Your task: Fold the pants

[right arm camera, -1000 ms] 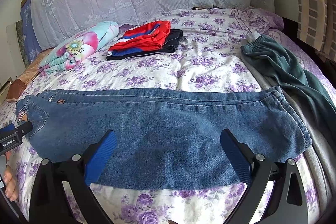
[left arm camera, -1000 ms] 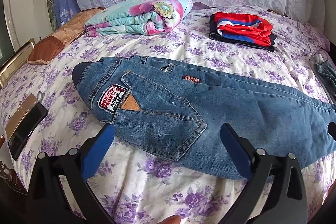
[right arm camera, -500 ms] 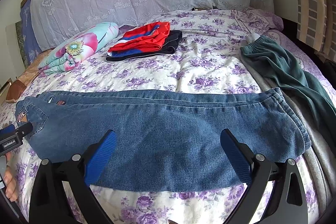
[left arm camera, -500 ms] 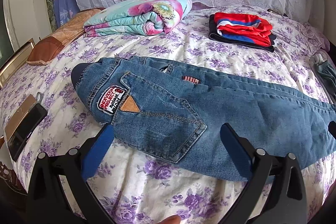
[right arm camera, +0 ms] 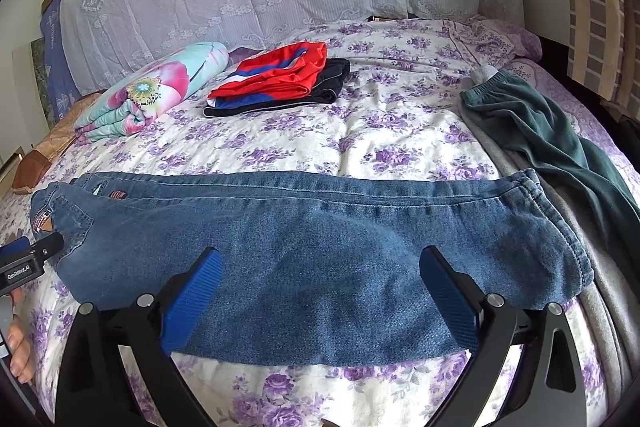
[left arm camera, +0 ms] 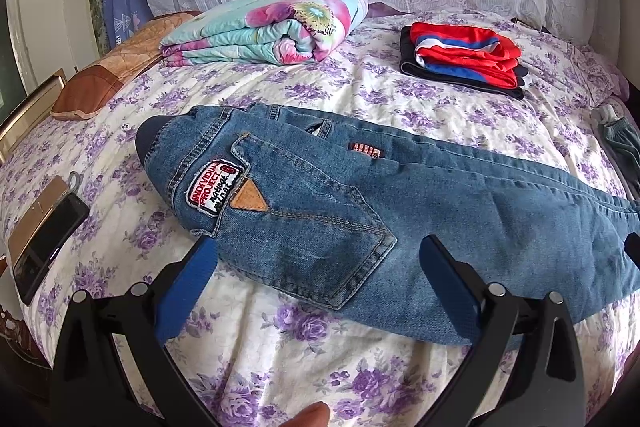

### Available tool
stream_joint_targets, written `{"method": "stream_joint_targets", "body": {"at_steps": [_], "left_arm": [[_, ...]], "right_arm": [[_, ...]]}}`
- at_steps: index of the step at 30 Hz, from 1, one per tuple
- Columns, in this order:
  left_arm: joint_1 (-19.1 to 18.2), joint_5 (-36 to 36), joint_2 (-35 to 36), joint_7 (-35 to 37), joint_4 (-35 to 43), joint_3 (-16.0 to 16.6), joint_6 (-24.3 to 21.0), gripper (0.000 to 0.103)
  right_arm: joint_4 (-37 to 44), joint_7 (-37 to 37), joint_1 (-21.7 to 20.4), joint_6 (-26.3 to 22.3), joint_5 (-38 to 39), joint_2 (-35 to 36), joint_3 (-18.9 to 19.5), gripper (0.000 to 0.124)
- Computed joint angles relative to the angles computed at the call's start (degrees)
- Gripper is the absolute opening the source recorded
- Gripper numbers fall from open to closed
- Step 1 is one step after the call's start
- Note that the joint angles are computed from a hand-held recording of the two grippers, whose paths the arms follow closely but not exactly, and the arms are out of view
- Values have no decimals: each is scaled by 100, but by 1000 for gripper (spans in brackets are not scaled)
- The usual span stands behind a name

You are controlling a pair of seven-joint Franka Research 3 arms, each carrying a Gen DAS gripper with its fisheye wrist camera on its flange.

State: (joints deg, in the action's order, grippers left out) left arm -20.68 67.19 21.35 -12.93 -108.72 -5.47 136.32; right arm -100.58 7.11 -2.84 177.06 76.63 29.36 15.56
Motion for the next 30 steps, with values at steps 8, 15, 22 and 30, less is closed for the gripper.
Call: {"method": "stream_joint_targets", "body": {"at_steps": [8,15,22,30], "left_arm": [[30,18,-24,-37,-65,12,65,98],[122,-54,-111,-85,-226,35,109,98],[389,-114,-414,-184,-572,65,337,98],[831,-391,-491,527,-161,94,268,98]], "right_arm": [[25,-48,7,23,38,20,18,100],[27,251,61,38,-300,62,-30,100],[103,549,24,66,-769,138,53,100],[112,967,-88,208,-1397,210,251,100]]}}
